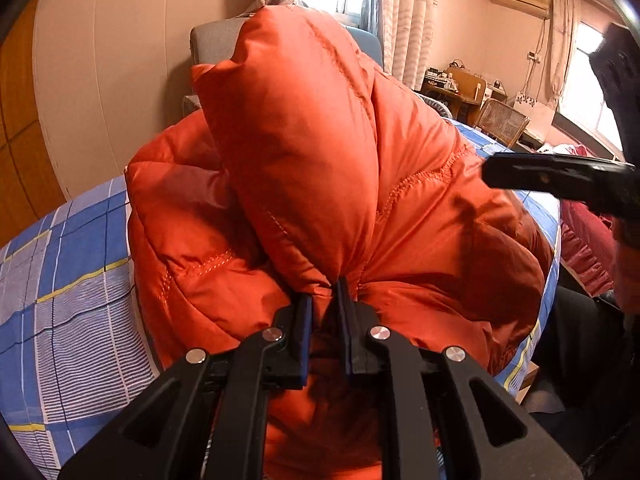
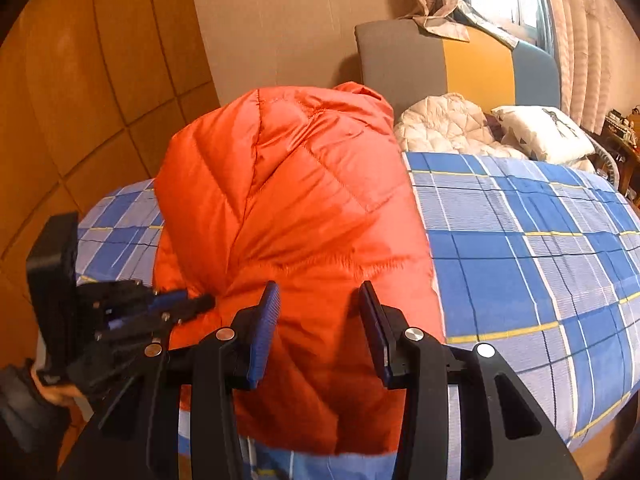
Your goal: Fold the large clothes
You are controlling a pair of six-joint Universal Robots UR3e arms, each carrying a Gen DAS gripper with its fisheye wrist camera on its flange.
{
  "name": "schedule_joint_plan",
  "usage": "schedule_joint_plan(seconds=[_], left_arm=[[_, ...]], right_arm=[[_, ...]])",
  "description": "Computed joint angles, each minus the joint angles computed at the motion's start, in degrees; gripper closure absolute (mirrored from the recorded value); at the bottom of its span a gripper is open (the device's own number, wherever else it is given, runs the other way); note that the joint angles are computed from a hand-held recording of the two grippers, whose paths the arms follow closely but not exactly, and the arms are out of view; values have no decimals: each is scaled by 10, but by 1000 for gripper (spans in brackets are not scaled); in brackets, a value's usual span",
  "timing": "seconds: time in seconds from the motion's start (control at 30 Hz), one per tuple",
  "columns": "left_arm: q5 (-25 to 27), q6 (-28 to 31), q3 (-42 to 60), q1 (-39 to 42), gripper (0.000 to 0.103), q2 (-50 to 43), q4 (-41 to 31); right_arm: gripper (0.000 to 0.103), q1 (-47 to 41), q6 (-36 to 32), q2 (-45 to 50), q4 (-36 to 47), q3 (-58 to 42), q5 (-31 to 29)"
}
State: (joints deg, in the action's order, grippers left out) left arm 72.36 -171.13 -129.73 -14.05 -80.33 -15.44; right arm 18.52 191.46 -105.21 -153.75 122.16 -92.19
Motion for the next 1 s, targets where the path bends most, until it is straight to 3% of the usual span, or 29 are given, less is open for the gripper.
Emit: schedule_joint_plan(seconds=[0.2,0.3,0.4,0.87,1.0], left_arm=[[1,3,5,0,91,-4,-4],[1,-9,4,2,91,-11,4],[13,-20,8,-4,91,-18,4],[32,-78,-21,-16,91,-32,60],[52,-84,-20,-29,91,-37,64]], right_arm=[[62,15,6,101,-6,-88,-17],[49,29,3,169,36,-151,-31],[47,45,9,212,48,-178,-55],[46,57,-10,123,6,-77,-57],[35,58,-16,101,-2,-55,-55]])
